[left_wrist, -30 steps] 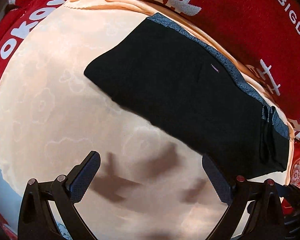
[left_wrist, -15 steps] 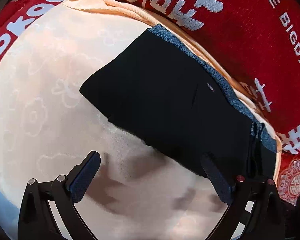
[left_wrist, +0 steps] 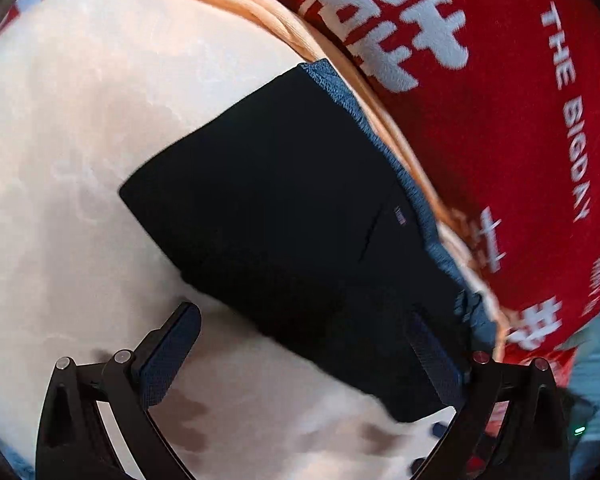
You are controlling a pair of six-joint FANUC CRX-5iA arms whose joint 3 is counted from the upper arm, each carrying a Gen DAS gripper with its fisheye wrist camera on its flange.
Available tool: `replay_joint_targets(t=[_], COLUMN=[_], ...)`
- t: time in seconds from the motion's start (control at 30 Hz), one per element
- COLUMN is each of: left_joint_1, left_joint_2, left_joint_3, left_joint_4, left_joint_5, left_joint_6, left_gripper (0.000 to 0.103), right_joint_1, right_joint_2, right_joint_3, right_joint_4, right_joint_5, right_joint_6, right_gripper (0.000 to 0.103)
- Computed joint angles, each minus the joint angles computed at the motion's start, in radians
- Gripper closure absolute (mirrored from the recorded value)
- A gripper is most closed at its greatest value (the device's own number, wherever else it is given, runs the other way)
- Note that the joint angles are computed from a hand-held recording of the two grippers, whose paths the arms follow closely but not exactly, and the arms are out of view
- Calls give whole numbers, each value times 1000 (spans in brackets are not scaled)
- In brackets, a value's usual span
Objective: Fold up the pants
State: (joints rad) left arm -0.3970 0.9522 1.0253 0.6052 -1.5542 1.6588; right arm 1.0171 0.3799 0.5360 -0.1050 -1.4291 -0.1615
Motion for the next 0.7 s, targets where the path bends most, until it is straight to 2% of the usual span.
replay_joint_targets(t=[0.1,0.2,0.4,0.5,0.6,0.63,0.7], left_joint_1=[10,11,7,-2,-21,-26,-36], left_joint_2=[-51,-62,-69,-75,-93,-81,-13], left_joint_3=[-143,-193,-235,-207,-199,-168,-33], left_joint_4=[76,129,163,138,125,104,32], left_joint_5=[102,148,206,206,235,224,151], left_joint_6=[-37,-73,-64,-28,-82,-86,-32], left_gripper=[1,1,1,1,1,1,1], right_joint_1=[-2,-4,-9,-10,-5,-4,-4], right_joint_2=[3,6,13,16,15,16,14], right_joint_3=[-5,-10,-9,0,6,8,8], right_joint_4=[-7,-6,-11,-11,8,13,22], right_joint_5=[13,25,33,25,13,7,-5], right_joint_6=[4,10,24,25,25,25,21], right_gripper=[19,19,19,19,19,19,19])
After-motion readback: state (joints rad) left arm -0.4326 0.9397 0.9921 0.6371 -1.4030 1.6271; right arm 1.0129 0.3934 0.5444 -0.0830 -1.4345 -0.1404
